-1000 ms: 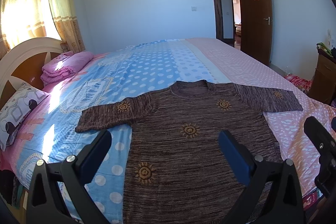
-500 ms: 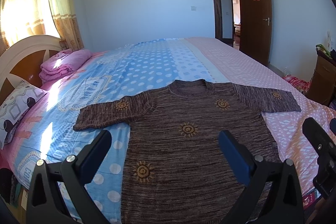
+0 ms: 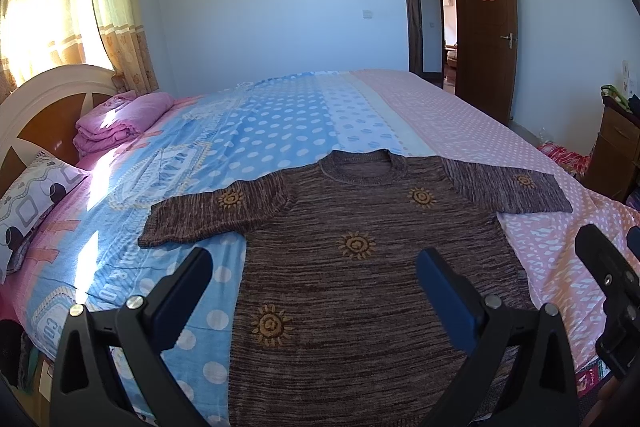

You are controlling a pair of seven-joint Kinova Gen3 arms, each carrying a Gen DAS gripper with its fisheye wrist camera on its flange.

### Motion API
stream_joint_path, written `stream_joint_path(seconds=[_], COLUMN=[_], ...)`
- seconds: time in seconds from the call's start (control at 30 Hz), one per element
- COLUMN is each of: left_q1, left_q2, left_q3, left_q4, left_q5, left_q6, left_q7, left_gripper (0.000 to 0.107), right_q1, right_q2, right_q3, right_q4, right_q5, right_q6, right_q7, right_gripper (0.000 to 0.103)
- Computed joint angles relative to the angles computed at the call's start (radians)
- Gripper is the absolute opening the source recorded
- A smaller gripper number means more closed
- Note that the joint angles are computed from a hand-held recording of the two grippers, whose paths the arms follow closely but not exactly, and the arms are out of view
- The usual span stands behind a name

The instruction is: Fold small clothes

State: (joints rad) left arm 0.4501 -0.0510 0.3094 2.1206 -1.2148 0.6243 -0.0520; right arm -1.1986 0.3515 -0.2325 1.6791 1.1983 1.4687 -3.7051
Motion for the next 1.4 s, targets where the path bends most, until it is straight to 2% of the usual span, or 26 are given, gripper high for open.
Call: stream_joint_path(seconds=[0.83,1.07,1.17,1.3,1.4], left_q1=[-0.001,-0.02,-0.038,-0.079,-0.091], left_q2=[0.012,0.05,0.069,0.113,0.16], left_q3=[-0.006,-0.048,-0.082,-0.141,-0.191], left_q4=[0.003,0.004,0.014,-0.001,-0.036], left_q5=[-0.003,-0.024,-0.066,-0.079,-0.084], left_q6=[-0.017,-0.096,-0.169,-0.276,-0.308], left_q7=[0.003,-0.009,-0.007,-0.044,-0.05], left_gripper=[0.103,0.103,0.103,0.103,0.103], right_q1=[0.011,0.056,0.083,0.172,0.277], right_q2=[0.004,-0.009,-0.038,-0.106,-0.172], right_q3=[0.004,0.015,0.022,0.029,0.039], right_q4=[0.009,0.057,0.106,0.193,0.283], right_q5=[-0.012,-0.019,-0.014,-0.021,0.006], right_q6=[-0.02,-0.078,-0.069,-0.066,-0.124], right_q7=[-0.016,-0.036,-0.078,-0.143,-0.169], right_gripper=[0.102,0.102,0.102,0.102,0.101])
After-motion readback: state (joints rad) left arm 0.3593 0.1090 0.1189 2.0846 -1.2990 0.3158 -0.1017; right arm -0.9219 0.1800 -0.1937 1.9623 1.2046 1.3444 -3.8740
